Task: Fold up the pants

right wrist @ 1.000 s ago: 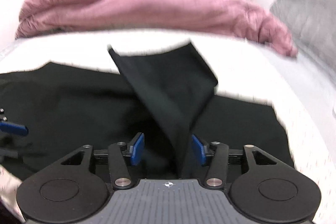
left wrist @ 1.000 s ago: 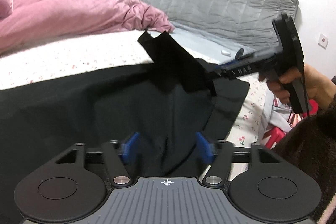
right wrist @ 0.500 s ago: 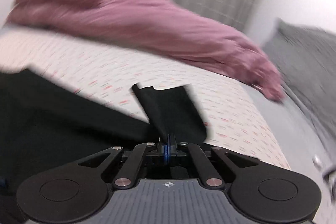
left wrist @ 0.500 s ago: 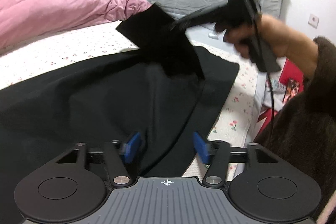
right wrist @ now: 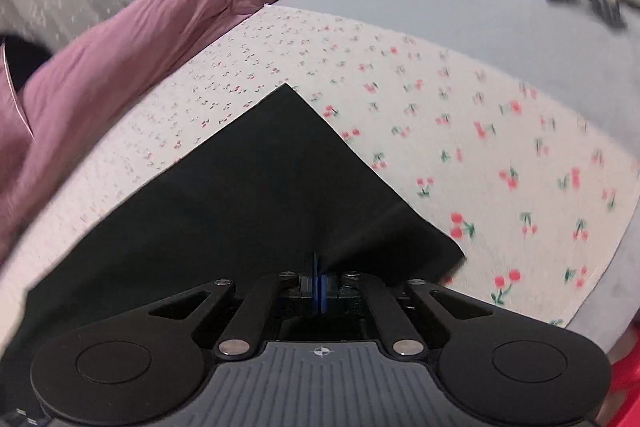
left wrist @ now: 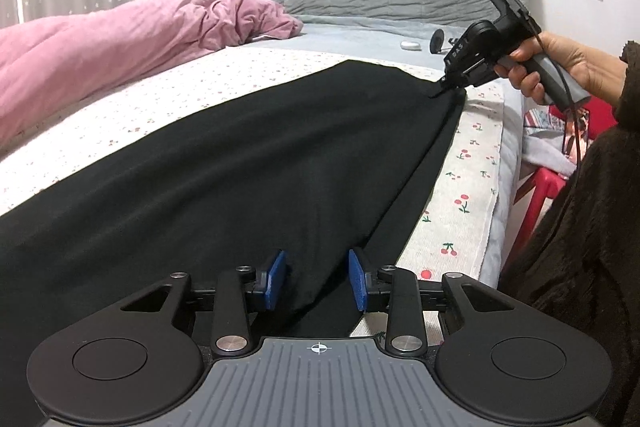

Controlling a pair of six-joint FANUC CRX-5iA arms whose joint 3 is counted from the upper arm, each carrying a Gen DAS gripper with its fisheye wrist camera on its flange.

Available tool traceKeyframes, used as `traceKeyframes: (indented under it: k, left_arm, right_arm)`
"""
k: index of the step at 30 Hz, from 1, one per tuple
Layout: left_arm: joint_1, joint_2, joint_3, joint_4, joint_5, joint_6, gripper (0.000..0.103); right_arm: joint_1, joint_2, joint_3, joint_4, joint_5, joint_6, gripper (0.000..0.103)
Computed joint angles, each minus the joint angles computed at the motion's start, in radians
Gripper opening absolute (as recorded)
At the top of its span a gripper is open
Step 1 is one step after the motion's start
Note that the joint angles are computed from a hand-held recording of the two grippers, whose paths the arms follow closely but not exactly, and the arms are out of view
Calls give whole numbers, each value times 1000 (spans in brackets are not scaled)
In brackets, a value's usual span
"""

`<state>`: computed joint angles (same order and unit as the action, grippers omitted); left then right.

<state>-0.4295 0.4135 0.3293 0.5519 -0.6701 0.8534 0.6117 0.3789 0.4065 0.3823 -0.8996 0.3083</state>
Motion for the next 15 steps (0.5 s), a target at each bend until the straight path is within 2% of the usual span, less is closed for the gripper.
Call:
traceKeyframes:
  k: [1, 3, 6, 8, 10, 13, 15]
  left_arm:
    - [-2, -3, -2, -10, 6, 2, 32]
    - [-8, -13, -12, -31, 23, 6, 32]
    - [-14, -26, -29, -49, 46, -3, 32]
    - [-15, -32, -38, -49, 53, -12, 32]
    - [-13, -34, -40, -50, 54, -18, 32]
    - [-12, -39, -44, -52, 57, -27, 34]
    - [-9, -41, -47, -44, 51, -48, 37]
  right_arm:
    - [-2, -18, -28, 2, 31, -31, 20]
    - [-5, -48, -79, 13, 80, -87, 26]
    - [2, -49, -89, 37, 94, -125, 26]
    - [8, -49, -90, 58, 87, -136, 23]
    - [13, -61, -109, 87, 85, -145, 3]
    - [25, -63, -115, 152, 88, -153, 3]
    - [24, -79, -148, 227, 143, -210, 3]
